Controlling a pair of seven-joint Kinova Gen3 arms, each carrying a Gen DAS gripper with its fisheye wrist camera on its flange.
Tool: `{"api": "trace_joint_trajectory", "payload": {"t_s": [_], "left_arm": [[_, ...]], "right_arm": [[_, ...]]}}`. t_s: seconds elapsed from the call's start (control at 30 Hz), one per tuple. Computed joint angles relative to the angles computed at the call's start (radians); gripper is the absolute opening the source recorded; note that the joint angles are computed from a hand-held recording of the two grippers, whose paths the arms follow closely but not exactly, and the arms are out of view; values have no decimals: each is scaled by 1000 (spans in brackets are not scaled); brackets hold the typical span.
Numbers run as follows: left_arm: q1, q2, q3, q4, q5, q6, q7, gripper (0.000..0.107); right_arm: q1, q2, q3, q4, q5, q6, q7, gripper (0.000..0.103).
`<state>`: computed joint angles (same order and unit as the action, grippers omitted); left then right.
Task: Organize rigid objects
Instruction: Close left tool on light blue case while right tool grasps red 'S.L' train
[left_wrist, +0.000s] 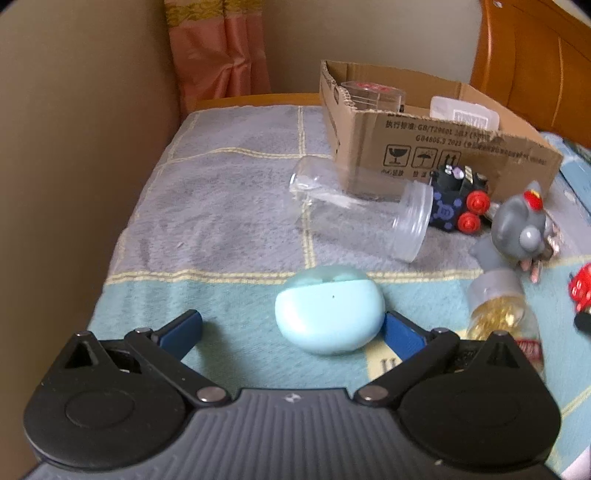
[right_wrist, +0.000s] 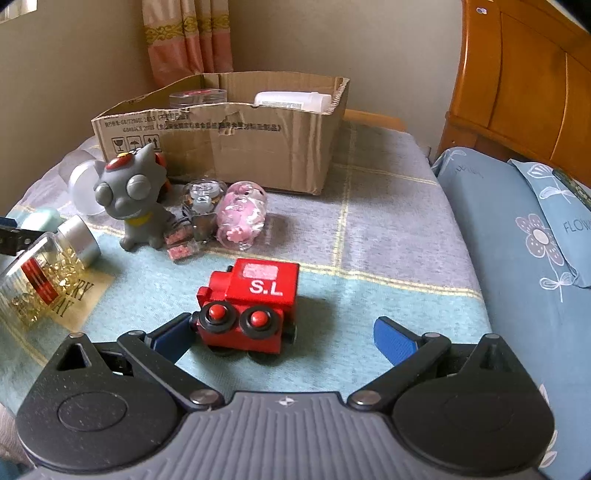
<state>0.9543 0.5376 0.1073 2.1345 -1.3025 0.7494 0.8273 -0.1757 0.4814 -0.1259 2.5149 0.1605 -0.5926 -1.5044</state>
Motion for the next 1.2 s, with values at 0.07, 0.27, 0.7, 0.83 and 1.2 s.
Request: {"api": "trace_joint_trajectory", "payload": {"t_s": [0.07,0.27,0.7,0.83,1.2], "left_arm": [[1,0,7,-6,28,14,-20,103],[18,17,-8,-55,59,30,-64,100],[17,15,-10,-52,-14,12,-37,76],[14,16,-8,-51,-22,11,-38,74],[2,6,5,-36,-59,3,-52,61]], "right_arm": [[10,3,0,2,8,-8,-3,103],[-8,13,7,4,-14,-30,6,103],[12,16,-11,-28,39,5,1,103],[-11,10,-15,-44,31,34,8,103],[-27,-28,-19,-38,16,70,0,69]]}}
